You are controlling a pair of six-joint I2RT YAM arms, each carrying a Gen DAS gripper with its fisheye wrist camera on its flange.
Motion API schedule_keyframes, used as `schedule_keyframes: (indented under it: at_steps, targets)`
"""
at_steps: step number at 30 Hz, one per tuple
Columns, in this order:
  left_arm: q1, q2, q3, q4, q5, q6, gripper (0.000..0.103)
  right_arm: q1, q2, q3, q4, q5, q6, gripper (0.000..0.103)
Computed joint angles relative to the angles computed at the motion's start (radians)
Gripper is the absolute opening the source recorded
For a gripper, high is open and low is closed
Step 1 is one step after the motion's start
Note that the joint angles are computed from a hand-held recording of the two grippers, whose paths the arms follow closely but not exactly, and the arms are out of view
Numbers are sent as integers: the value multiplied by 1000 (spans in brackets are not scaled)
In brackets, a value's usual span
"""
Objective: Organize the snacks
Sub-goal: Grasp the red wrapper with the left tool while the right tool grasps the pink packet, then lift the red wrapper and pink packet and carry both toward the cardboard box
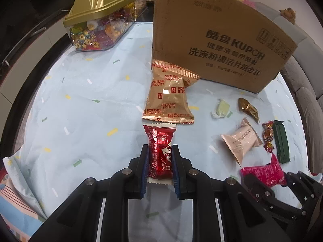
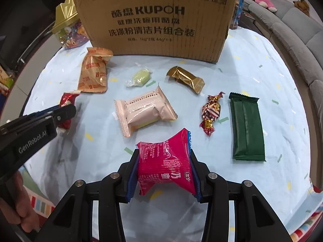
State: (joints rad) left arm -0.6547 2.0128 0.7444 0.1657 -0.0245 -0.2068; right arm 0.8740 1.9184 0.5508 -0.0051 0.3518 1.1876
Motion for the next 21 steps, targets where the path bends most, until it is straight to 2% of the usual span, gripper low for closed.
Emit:
schedule_keyframes:
  at_steps: [21]
  targets:
    - [-59, -244, -106, -63, -41, 0, 21, 69, -230, 10, -223, 132, 66, 45]
